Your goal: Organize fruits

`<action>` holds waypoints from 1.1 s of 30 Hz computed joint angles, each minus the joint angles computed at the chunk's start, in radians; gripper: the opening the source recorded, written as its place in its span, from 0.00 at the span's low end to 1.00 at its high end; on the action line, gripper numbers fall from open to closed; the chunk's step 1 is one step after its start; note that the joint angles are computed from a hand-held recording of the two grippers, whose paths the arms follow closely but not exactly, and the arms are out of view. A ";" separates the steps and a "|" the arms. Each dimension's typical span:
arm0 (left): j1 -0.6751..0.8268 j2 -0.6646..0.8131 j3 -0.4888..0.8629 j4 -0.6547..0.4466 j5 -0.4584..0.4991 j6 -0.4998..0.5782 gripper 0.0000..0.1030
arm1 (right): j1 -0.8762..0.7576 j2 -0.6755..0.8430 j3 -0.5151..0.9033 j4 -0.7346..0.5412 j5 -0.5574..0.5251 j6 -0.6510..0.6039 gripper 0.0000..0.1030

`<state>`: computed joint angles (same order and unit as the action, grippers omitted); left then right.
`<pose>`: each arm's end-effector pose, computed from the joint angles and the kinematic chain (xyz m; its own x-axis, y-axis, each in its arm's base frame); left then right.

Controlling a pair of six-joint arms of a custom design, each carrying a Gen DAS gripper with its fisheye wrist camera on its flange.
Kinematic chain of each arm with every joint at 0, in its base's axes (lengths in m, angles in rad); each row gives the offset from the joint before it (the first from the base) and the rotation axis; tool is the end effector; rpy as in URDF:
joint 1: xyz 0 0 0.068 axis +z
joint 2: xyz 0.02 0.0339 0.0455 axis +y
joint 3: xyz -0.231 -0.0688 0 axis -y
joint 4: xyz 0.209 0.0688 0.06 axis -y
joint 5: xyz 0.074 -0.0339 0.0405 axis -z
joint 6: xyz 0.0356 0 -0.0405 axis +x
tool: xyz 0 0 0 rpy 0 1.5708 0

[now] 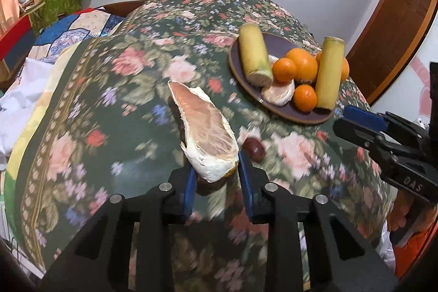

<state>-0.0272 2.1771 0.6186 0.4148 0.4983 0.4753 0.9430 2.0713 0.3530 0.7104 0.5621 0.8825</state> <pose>0.2572 -0.0240 -0.0007 -0.7075 0.4214 -0.5674 0.6136 0.7646 -0.1972 0.1417 0.1629 0.0126 -0.7154 0.1268 -0.6871 0.0548 0.9905 0.1258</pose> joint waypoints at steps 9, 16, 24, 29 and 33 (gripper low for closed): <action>0.135 0.039 0.032 -0.095 0.045 0.144 0.31 | -0.001 0.115 0.202 -0.101 -0.055 -0.045 0.38; 0.157 0.040 0.056 -0.105 0.037 0.153 0.38 | -0.040 0.212 0.302 -0.088 -0.157 -0.066 0.38; 0.153 0.035 0.030 -0.012 -0.002 0.135 0.54 | -0.060 0.262 0.348 -0.086 -0.187 -0.079 0.19; 0.120 0.048 0.056 -0.017 -0.015 0.121 0.57 | -0.054 0.255 0.333 -0.063 -0.189 -0.083 0.14; 0.081 0.073 0.092 -0.029 -0.009 0.100 0.58 | -0.049 0.234 0.312 -0.055 -0.170 -0.088 0.14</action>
